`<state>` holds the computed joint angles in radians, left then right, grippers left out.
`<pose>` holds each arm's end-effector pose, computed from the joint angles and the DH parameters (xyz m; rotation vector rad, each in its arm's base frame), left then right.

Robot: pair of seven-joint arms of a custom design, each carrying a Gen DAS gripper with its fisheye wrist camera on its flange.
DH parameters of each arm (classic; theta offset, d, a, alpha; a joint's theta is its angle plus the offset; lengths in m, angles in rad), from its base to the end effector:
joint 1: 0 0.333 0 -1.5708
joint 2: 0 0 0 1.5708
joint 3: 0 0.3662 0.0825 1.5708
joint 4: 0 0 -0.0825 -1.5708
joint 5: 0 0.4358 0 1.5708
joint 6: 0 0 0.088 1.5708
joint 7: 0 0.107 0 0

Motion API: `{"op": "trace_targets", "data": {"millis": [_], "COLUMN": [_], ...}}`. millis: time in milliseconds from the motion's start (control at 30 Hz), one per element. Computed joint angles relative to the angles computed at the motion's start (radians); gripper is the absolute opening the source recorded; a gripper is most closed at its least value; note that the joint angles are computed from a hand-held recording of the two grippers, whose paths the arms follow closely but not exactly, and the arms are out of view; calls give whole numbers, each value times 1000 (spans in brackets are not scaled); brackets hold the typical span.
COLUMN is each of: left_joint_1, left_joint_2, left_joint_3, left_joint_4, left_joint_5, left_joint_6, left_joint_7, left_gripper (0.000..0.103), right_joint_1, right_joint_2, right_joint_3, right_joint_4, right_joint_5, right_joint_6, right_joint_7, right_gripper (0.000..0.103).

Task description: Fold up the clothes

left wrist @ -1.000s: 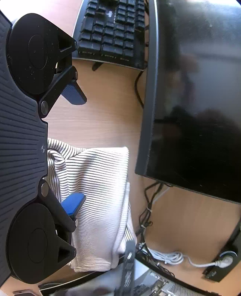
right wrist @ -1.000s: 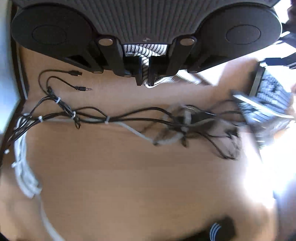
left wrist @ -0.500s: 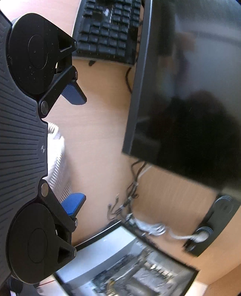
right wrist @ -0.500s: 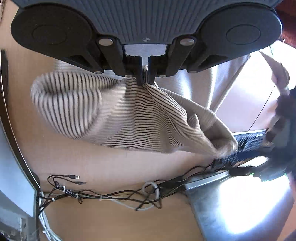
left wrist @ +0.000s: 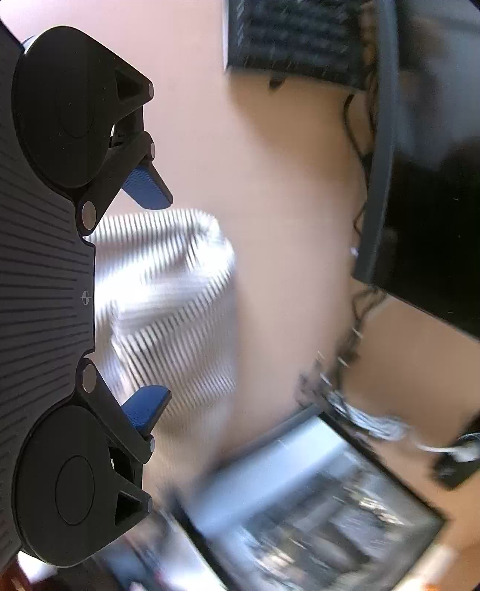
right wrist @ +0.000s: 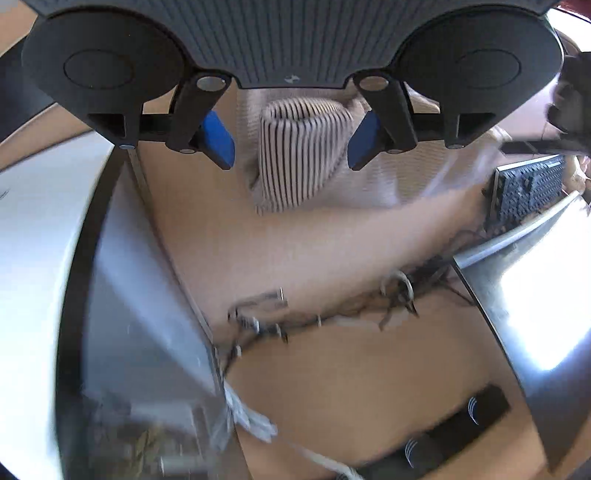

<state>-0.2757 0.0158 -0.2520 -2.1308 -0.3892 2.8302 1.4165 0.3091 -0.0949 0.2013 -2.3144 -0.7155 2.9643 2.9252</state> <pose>0.5564 -0.3011 0.4994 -1.9938 2.0808 -1.0710 0.4764 0.3201 0.4736 -1.5239 1.8216 -0.3597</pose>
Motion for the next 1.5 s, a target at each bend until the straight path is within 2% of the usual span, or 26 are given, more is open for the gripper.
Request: {"op": "trace_targets", "data": {"millis": [100,133,167,200,233,300,333,400,467,533,600,667,733,800,833,900,1000,1033,1067,1100,1167,1233,1300,1367,1433,1500], "left_joint_1": [2,6,10,14,19,28,27,25,47,89,124,127,106,78,64,40,6,0,-3,-6,-9,-17,-50,-85,-97,-77], "left_joint_2": [45,60,79,99,118,163,181,215,216,180,130,75,21,-20,-27,-23,-14,-19,-31,-43,-78,-111,-124,-106,-73,-22], "left_joint_3": [-13,-19,-24,-29,-34,-45,-38,-24,-37,-76,-114,-126,-119,-103,-93,-71,-39,-30,-22,-16,-1,14,40,60,64,46], "left_joint_4": [51,69,87,106,125,170,191,235,255,230,177,119,61,4,-14,-41,-70,-74,-81,-89,-108,-122,-112,-78,-32,14], "left_joint_5": [-121,-159,-182,-201,-218,-245,-216,-145,-125,-183,-311,-441,-521,-567,-577,-513,-405,-423,-372,-324,-246,-221,-311,-446,-591,-598], "left_joint_6": [0,0,-16,-34,-52,-61,-52,-31,-7,24,42,38,24,0,-19,-43,-49,-49,-45,-34,-12,9,39,51,9,-63], "left_joint_7": [31,40,42,41,40,28,8,-40,-25,72,196,314,392,435,435,366,275,296,261,242,222,234,318,431,527,494], "left_gripper": [103,101,98,80,62,53,46,35,34,34,34,34,34,34,34,34,44,48,51,53,54,64,75,80,84,84], "right_joint_1": [37,49,40,61,65,62,58,109,106,89,45,-33,-35,-3,22,70,127,142,150,167,176,170,148,118,89,71], "right_joint_2": [78,105,128,144,164,215,239,293,310,290,251,211,177,157,156,156,188,191,185,177,160,131,112,105,130,172], "right_joint_3": [-29,-35,-13,-27,-28,-23,-22,-90,-93,-75,-22,80,95,66,33,-29,-104,-124,-134,-155,-176,-178,-168,-153,-139,-115], "right_joint_4": [29,38,45,56,75,135,170,266,317,318,283,238,193,158,144,121,126,123,126,134,153,166,177,186,199,205], "right_joint_5": [183,299,445,520,556,640,671,607,626,647,718,893,962,945,878,750,527,471,435,353,164,-27,-172,-249,-224,-54], "right_joint_6": [35,63,93,102,99,89,85,72,96,131,147,142,123,99,89,66,33,47,34,9,-34,-69,-63,-12,71,120], "right_joint_7": [-138,-224,-344,-408,-442,-520,-559,-535,-593,-673,-776,-932,-1004,-1000,-943,-837,-688,-641,-611,-546,-421,-279,-152,-60,-55,-191], "right_gripper": [71,71,64,57,43,33,28,25,24,24,24,24,24,24,24,24,29,31,38,41,56,66,73,83,85,85]}}
